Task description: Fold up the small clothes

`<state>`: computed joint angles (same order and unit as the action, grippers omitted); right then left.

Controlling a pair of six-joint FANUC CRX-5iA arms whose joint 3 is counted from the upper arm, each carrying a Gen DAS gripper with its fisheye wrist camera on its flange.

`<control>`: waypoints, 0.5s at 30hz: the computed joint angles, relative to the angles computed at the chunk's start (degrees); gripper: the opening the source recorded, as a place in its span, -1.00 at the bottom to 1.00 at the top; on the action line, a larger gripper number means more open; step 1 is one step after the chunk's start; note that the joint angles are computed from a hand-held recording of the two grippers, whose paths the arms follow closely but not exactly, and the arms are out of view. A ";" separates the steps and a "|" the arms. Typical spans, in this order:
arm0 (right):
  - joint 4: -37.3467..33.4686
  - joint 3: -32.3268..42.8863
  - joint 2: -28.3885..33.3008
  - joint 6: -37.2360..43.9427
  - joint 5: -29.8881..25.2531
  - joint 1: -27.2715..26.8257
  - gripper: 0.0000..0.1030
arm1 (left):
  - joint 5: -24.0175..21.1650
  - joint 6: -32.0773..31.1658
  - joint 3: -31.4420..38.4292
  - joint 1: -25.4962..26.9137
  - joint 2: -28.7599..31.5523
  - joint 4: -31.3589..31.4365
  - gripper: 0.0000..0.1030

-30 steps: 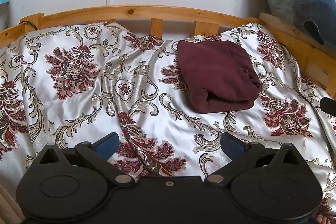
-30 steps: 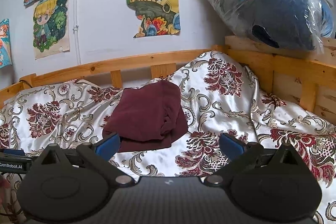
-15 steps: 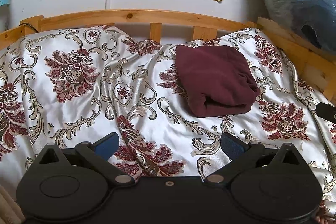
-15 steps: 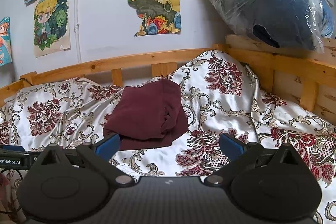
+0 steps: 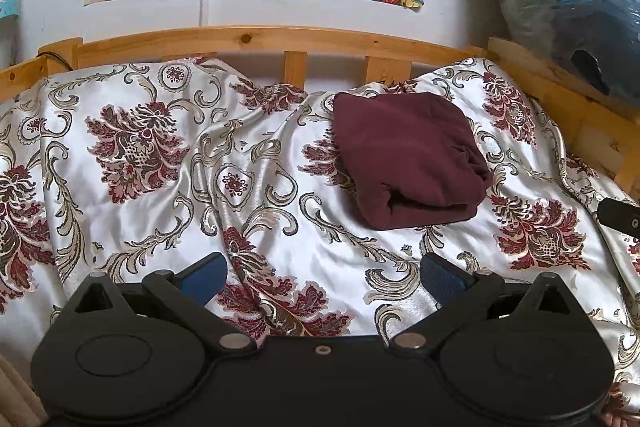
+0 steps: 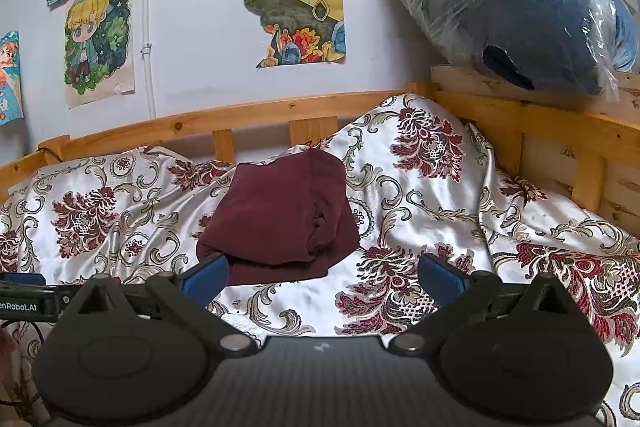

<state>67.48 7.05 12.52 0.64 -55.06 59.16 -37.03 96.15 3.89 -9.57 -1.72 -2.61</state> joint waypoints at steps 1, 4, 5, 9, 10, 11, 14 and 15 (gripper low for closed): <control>-0.03 0.04 0.02 0.03 0.00 0.01 1.00 | -0.07 0.08 0.09 -0.03 0.05 -0.06 0.99; 0.00 0.08 0.06 -0.07 -0.03 0.03 1.00 | -0.40 0.08 0.25 0.04 0.15 0.03 0.99; 0.14 -0.05 0.00 -0.27 0.10 0.02 1.00 | -0.48 0.04 0.26 0.07 0.16 0.05 0.99; 0.17 -0.14 -0.01 -0.19 0.30 -0.05 1.00 | -0.51 -0.01 0.24 0.06 0.14 -0.04 0.99; 0.04 0.08 0.10 0.01 0.34 -0.12 1.00 | -0.51 -0.01 0.24 0.06 0.14 -0.04 0.99; -0.01 0.15 0.13 0.01 0.25 -0.08 1.00 | -0.59 0.12 0.32 -0.01 0.16 -0.19 0.99; -0.02 0.29 0.24 -0.04 0.19 -0.11 1.00 | -0.56 0.29 0.28 -0.07 0.12 -0.25 0.99; -0.03 0.31 0.25 -0.07 0.18 -0.10 1.00 | -0.45 -0.05 0.12 0.02 0.07 0.13 0.99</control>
<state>67.45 7.35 12.78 0.57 -54.88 59.06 -37.49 96.10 4.01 -9.56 -1.65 -2.47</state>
